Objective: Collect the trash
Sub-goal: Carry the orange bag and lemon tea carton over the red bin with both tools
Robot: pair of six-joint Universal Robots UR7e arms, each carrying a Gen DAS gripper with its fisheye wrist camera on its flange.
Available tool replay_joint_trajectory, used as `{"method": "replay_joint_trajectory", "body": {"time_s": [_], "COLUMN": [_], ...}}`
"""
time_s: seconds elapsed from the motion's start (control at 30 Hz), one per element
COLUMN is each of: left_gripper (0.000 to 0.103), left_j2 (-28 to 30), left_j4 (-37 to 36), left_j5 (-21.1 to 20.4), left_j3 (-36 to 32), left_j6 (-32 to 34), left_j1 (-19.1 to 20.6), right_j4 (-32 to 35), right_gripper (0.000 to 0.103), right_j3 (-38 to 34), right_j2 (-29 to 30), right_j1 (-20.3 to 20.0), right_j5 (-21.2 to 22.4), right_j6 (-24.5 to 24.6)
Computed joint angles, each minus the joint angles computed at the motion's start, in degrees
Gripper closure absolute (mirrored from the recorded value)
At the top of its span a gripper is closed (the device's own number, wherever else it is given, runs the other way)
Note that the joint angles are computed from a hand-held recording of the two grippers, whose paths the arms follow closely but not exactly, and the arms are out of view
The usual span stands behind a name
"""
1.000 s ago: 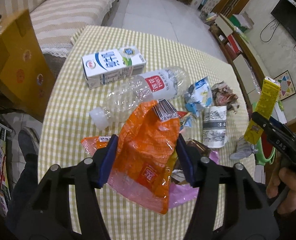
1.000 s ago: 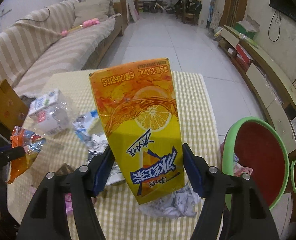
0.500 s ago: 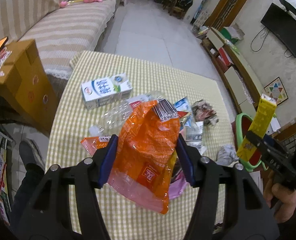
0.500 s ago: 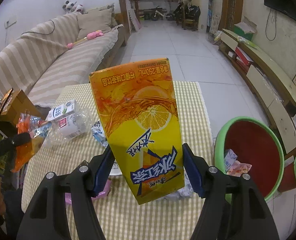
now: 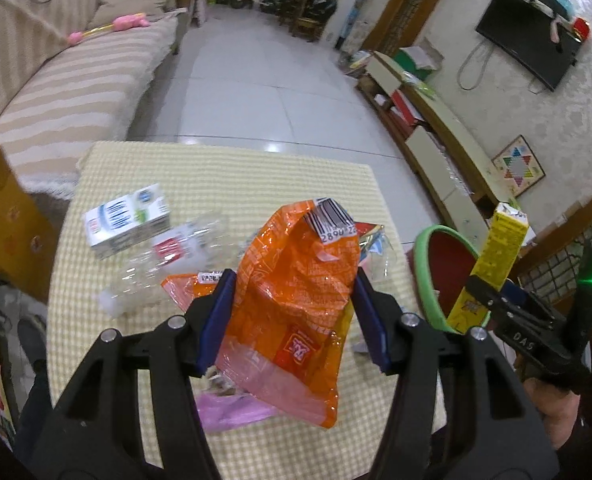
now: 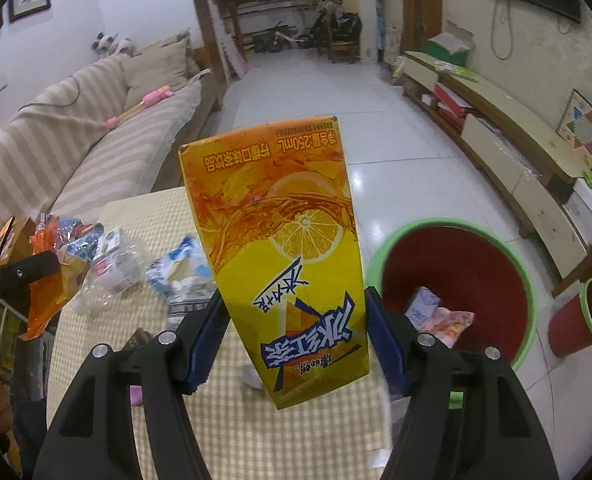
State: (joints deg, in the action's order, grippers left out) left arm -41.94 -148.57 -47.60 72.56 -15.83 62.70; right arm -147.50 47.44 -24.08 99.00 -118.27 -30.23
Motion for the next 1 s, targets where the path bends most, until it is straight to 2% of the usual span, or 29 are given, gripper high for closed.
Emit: {"method": "replay_joint_trajectory", "body": {"time_s": [0.37,0.53,0.87,1.0], "left_gripper": [0.047,0.047,0.047,0.047], "left_j2": [9.4,14.6,27.0,34.6], "left_j4": [4.0,7.2,17.6,24.7], "left_j5": [-4.9,-7.3,-11.5,-13.8], "left_j3": [-12.9,-20.7,-40.8,-54.5], "left_j6": [4.2,6.0,8.3,8.0], "left_j1": [-1.5,-2.0,-2.5,-2.4], "right_j4": [-1.8,-0.9,3.1,5.5], "right_gripper": [0.039,0.039,0.039,0.039], "right_j3": [0.9,-1.1,-6.6,-10.0], "right_j2": [-3.4,-3.6,-2.6,-1.5], "right_j1": [-2.5,-3.8,-6.4,-7.4], "right_j5": [-2.1,-2.8,-3.5,-3.7], "right_j6": [2.0,2.6,5.6,6.6]}}
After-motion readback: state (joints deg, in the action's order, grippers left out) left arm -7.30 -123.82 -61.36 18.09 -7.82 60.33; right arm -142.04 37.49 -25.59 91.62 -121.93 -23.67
